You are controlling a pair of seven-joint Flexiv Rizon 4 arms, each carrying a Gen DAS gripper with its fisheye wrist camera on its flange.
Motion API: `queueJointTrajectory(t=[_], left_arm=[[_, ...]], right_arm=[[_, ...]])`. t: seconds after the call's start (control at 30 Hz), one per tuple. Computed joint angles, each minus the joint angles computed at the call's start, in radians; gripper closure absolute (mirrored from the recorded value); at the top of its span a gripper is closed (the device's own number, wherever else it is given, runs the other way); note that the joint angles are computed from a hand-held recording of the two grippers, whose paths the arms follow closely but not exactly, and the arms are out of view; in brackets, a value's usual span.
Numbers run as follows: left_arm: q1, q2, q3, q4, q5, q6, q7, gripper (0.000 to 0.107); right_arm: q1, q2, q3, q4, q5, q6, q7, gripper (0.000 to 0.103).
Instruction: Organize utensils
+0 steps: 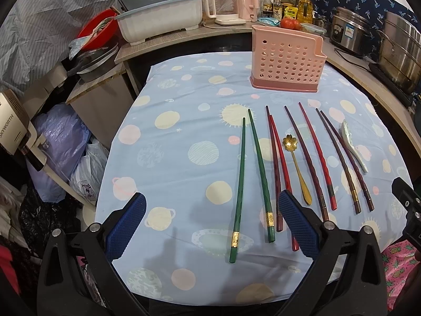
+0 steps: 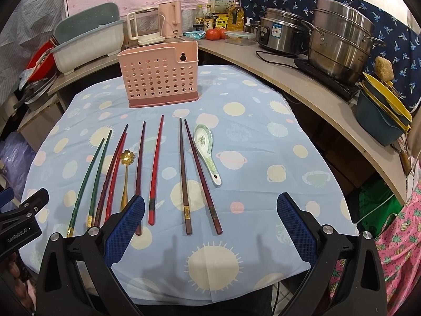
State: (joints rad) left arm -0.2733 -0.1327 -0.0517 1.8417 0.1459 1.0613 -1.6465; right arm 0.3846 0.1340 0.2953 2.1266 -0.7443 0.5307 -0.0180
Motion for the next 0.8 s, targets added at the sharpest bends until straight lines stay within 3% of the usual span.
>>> queueJointTrajectory(t=[0.8], left_arm=[[0.001, -0.003, 0.002, 0.008, 0.002, 0.008, -0.004, 0.011]], right_arm=[[0.002, -0.003, 0.000, -0.003, -0.004, -0.004, 0.000, 0.007]])
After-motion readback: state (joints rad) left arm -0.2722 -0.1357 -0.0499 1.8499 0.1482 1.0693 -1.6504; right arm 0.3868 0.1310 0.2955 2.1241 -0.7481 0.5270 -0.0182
